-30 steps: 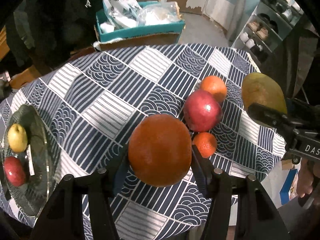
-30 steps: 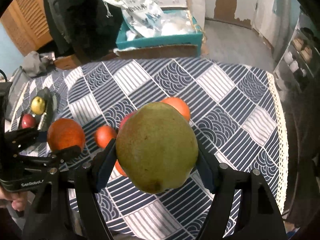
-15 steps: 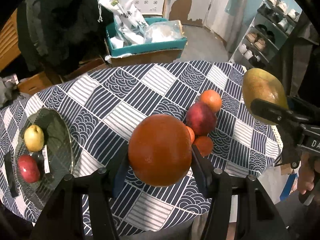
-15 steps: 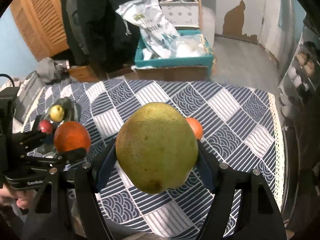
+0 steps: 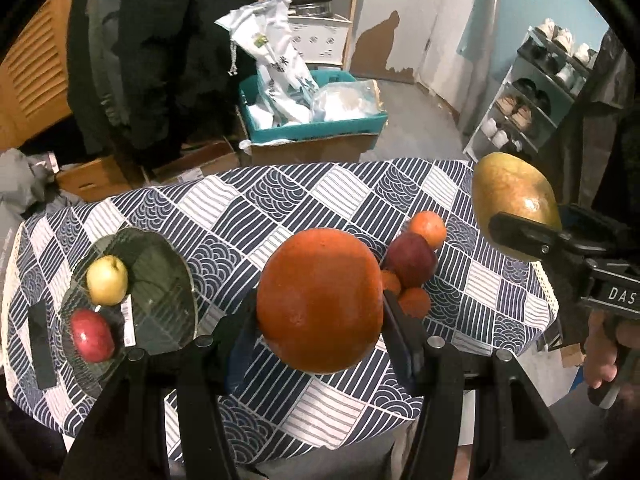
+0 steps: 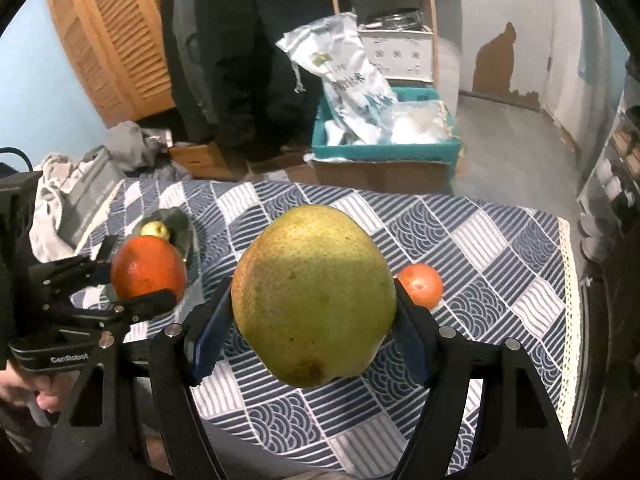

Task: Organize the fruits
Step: 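Lift the orange with the left tool toward the bowl while the right tool lifts the mango, then lower the orange into the glass bowl with the left tool while the right tool lowers the mango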

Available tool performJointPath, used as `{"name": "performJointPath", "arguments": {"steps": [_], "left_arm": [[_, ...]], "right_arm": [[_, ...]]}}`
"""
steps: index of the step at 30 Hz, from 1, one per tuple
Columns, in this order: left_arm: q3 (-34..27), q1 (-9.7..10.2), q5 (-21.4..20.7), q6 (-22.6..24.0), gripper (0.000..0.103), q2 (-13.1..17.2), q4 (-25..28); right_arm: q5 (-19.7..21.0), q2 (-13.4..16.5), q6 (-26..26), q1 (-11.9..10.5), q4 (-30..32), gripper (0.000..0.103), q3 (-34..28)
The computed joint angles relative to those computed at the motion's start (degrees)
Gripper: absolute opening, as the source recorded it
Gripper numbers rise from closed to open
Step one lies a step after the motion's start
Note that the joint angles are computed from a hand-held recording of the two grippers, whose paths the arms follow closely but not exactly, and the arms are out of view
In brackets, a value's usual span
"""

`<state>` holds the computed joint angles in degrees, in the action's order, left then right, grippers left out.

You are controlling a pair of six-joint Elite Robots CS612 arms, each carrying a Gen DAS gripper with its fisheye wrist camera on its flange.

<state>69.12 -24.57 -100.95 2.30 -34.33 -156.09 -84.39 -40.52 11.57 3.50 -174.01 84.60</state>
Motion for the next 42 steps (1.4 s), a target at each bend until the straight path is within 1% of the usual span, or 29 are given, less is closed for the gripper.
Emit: {"name": "performJointPath", "arguments": {"steps": [10, 18, 22, 31, 38, 42], "left_arm": [[1.4, 1.67, 0.6, -2.3, 0.059, -1.0, -2.2], [1.4, 3.15, 2.1, -4.5, 0.059, -0.7, -1.9], [1.4, 3.83, 3.7, -5.8, 0.059, -0.5, -2.1], [0.6, 5.45, 6.1, -8.3, 0.059, 0.5, -0.7], [0.1, 6.6, 7.2, -10.1, 0.059, 1.3, 0.7], [-0.9, 7.05, 8.2, -11.1, 0.059, 2.2, 2.8]], "right_arm": [[1.6, 0.7, 0.0, 0.8, -0.2, 0.074, -2.0], [3.9, 2.6, -0.7, 1.9, 2.3, 0.074, -6.1], [5.5, 4.0, -1.0, 2.4, 4.0, 0.074, -8.7], [7.6, 8.3, -3.7, 4.3, 10.3, 0.074, -16.7], [9.9, 12.6, -4.9, 5.7, 16.0, 0.074, -24.0], [10.7, 15.2, -5.9, 6.5, 19.9, 0.074, -28.3]]}}
